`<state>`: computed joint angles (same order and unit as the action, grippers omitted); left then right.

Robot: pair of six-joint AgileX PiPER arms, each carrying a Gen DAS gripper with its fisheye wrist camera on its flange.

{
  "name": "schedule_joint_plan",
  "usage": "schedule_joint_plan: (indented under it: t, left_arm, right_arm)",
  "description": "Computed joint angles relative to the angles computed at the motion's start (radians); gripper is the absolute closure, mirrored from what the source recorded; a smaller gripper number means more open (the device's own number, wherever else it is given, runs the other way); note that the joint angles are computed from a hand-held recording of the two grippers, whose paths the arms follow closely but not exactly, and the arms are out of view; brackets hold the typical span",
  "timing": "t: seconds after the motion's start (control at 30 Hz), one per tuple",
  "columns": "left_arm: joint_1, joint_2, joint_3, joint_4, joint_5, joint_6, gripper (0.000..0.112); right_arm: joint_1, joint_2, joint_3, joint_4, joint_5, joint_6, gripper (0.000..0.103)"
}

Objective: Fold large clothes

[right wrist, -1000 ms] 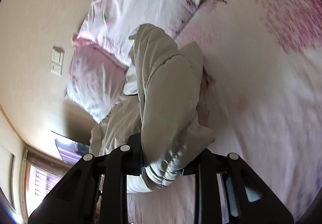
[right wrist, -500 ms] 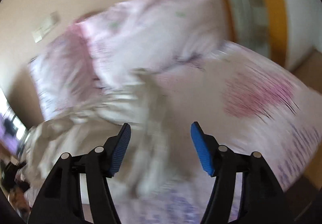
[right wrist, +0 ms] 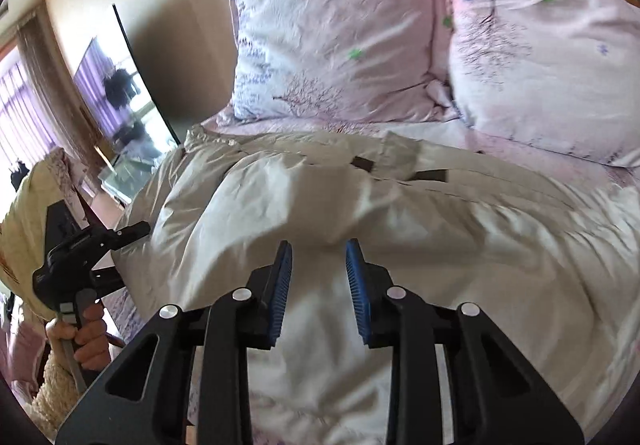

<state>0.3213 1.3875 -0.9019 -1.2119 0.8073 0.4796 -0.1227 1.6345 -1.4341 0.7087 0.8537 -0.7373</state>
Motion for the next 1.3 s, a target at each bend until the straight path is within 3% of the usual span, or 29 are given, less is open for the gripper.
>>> schedule_joint_plan:
  t: [0.23, 0.4, 0.63, 0.87, 1.0, 1.17, 1.3]
  left_arm:
    - [-0.003, 0.0, 0.001, -0.022, -0.01, 0.028, 0.063]
    - [-0.021, -0.015, -0.03, -0.015, -0.021, 0.04, 0.07]
    - [-0.078, -0.054, -0.086, -0.037, -0.04, 0.08, 0.074]
    - [-0.214, -0.115, -0.126, -0.056, -0.126, 0.17, 0.074]
    - [-0.306, -0.146, -0.155, 0.016, -0.198, 0.154, 0.073]
    - [-0.336, -0.152, -0.173, 0.042, -0.206, 0.146, 0.073]
    - [-0.349, -0.15, -0.184, 0.04, -0.207, 0.147, 0.073]
  right_arm:
    - [0.096, 0.143, -0.146, -0.253, 0.08, 0.238, 0.074]
    - [0.106, 0.192, -0.212, -0.299, 0.146, 0.278, 0.073]
    - [0.123, 0.223, -0.242, -0.343, 0.173, 0.309, 0.073]
    - [0.104, 0.286, -0.321, -0.323, 0.228, 0.298, 0.073]
    - [0.045, 0.286, -0.362, -0.262, 0.32, 0.283, 0.074]
    - [-0.044, 0.15, -0.229, -0.165, 0.255, 0.165, 0.074]
    - [-0.047, 0.171, -0.265, -0.181, 0.257, 0.188, 0.079]
